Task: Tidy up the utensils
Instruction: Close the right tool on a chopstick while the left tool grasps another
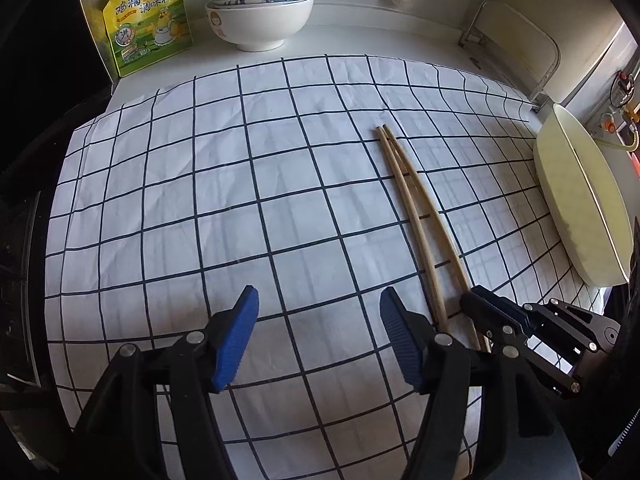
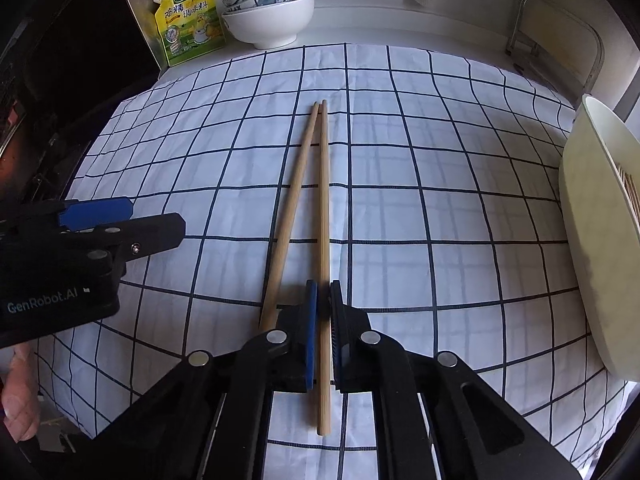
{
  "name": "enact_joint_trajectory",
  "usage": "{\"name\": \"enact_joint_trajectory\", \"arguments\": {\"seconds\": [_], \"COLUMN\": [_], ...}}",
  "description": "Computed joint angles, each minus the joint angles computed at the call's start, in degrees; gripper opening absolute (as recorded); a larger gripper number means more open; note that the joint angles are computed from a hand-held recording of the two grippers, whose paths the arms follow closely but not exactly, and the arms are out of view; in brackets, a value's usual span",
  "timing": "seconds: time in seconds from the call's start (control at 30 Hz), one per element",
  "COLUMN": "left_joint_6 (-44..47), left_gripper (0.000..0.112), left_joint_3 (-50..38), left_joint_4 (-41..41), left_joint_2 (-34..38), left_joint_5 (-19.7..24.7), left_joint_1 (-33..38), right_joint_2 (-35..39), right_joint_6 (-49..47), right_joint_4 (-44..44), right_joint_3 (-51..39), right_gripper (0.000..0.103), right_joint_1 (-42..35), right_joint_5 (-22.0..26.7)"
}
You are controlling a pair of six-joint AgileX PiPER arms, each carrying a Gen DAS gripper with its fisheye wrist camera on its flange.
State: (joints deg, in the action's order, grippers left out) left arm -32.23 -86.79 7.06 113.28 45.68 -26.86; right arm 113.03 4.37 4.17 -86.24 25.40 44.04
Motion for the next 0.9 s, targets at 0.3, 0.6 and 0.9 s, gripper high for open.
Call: {"name": "enact_joint_trajectory", "arguments": {"seconds": [0.3, 0.6, 0.9], "left_joint_6": [-2.15, -5.62, -9.49], "left_gripper": [0.070, 0.072, 0.072], "left_joint_3": [-6.27, -11.12, -13.21], "left_joint_4": [1.87, 6.60, 9.84], "left_joint_2": [4.88, 9.25, 10.86], "left_joint_5": [1.07, 3.35, 4.67], "left_joint_1": [-2.78, -5.87, -7.34], "right_joint_2": [-4.08, -7.15, -5.54], "right_joint_6": [2.58, 0.90, 1.21], "right_joint_4": [-2.32, -1.15, -2.11], "right_joint_3": [6.12, 10.76, 8.38], "right_gripper": [0.006, 0.006, 0.034], "right_joint_1": [-4.04, -7.91, -8.35], "right_joint_5": [-1.65, -3.35, -3.37]}}
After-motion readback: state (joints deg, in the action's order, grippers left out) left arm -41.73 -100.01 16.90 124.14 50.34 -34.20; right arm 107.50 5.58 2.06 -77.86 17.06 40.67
